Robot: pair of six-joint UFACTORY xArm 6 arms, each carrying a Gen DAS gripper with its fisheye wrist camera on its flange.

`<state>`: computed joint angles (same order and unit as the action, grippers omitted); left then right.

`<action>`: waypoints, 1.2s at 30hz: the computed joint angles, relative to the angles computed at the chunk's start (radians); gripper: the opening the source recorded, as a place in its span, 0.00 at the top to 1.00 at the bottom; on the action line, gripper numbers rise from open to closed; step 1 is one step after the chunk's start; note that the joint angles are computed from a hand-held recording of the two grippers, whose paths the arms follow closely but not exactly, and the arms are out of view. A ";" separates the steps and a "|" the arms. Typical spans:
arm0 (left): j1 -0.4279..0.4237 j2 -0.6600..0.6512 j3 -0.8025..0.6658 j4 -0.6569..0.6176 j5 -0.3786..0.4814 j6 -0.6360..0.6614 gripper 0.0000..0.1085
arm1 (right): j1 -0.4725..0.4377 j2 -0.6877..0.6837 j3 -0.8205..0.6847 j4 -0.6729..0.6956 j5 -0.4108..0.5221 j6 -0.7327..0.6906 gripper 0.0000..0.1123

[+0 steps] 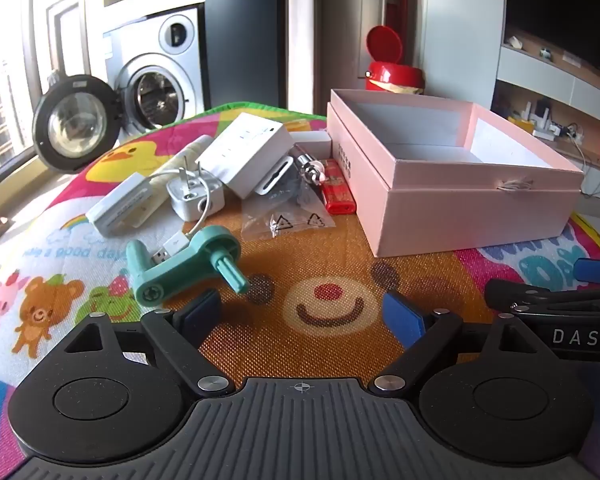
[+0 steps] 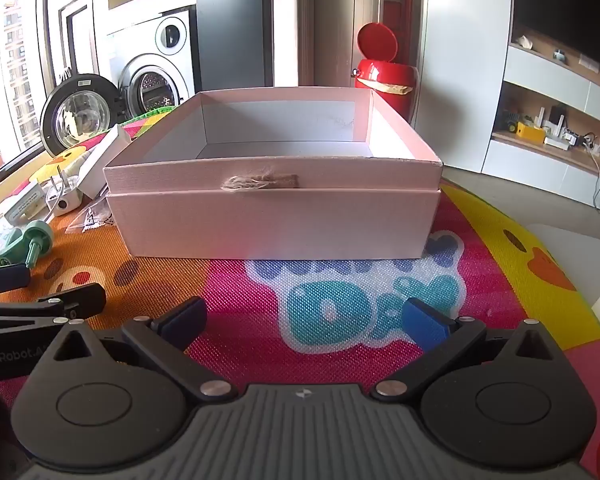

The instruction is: Organize rigid objects

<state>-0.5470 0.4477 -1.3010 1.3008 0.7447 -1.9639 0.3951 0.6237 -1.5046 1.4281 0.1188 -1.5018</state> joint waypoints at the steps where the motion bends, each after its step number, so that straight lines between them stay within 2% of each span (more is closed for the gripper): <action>1: -0.001 0.001 -0.001 0.001 0.005 0.003 0.15 | 0.000 0.001 -0.004 0.025 0.000 -0.025 0.08; 36: -0.002 0.001 -0.001 0.006 0.006 -0.002 0.16 | 0.002 0.000 -0.004 0.048 -0.003 -0.048 0.08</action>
